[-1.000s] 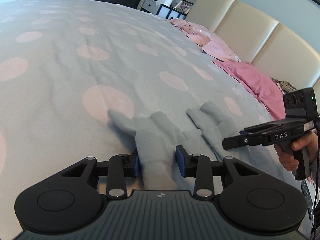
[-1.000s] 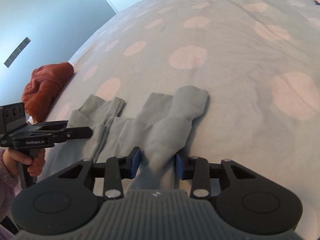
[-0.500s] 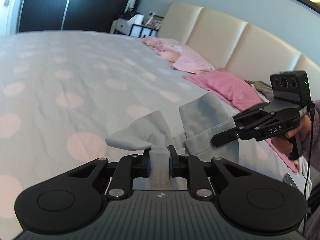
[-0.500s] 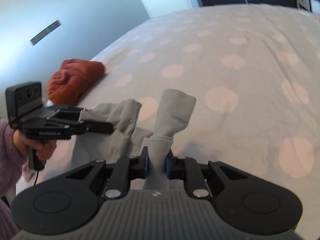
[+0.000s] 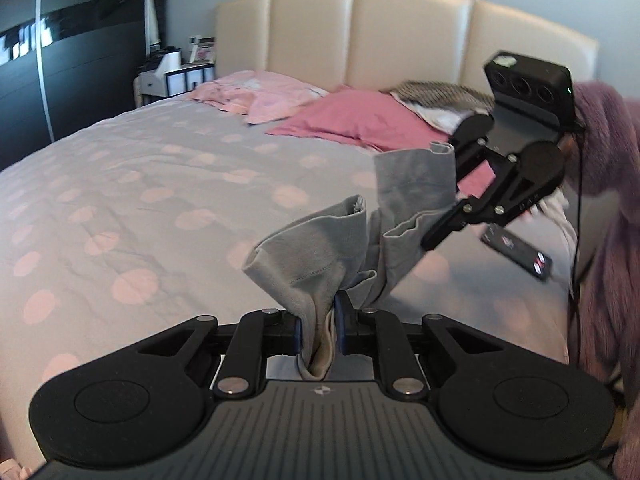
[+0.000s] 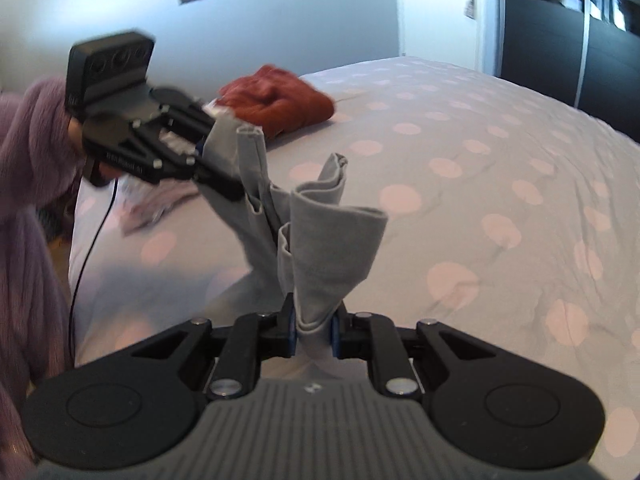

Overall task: Fold clothes
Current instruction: 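Grasp the trouser cuffs with both grippers and lift them up, then fold the held cuffs over onto the trouser waist and open both grippers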

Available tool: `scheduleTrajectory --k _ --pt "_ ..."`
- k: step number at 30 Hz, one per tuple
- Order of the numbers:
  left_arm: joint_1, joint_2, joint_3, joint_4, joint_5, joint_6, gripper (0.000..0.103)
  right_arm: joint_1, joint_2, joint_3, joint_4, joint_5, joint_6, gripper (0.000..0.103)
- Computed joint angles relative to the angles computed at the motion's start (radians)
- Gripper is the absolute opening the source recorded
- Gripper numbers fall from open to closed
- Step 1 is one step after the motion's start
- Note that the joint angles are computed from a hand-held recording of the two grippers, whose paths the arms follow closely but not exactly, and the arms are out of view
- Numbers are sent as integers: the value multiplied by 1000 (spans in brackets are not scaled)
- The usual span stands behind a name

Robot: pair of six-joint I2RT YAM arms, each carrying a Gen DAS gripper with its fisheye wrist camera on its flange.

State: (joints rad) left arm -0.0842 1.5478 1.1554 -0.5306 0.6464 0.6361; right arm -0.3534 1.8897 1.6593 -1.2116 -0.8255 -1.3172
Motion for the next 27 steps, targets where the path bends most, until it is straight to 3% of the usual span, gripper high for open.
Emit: scheduleTrajectory --k 5,10,16,21,27 --pt "-65 -146 -253 78 -85 69 13 -51 -153 -325 130 27 -192 18" --pt "-124 -153 -404 161 -179 96 12 -75 -232 -556 282 86 -304 18" --pt "-186 -151 -462 196 -258 92 14 -78 -289 -700 411 175 -360 25" --pt "-229 -192 -475 151 -289 99 20 -80 -369 -785 472 205 -397 30" --pt "-264 -312 -545 55 -285 74 20 -137 -451 -819 395 228 -463 41"
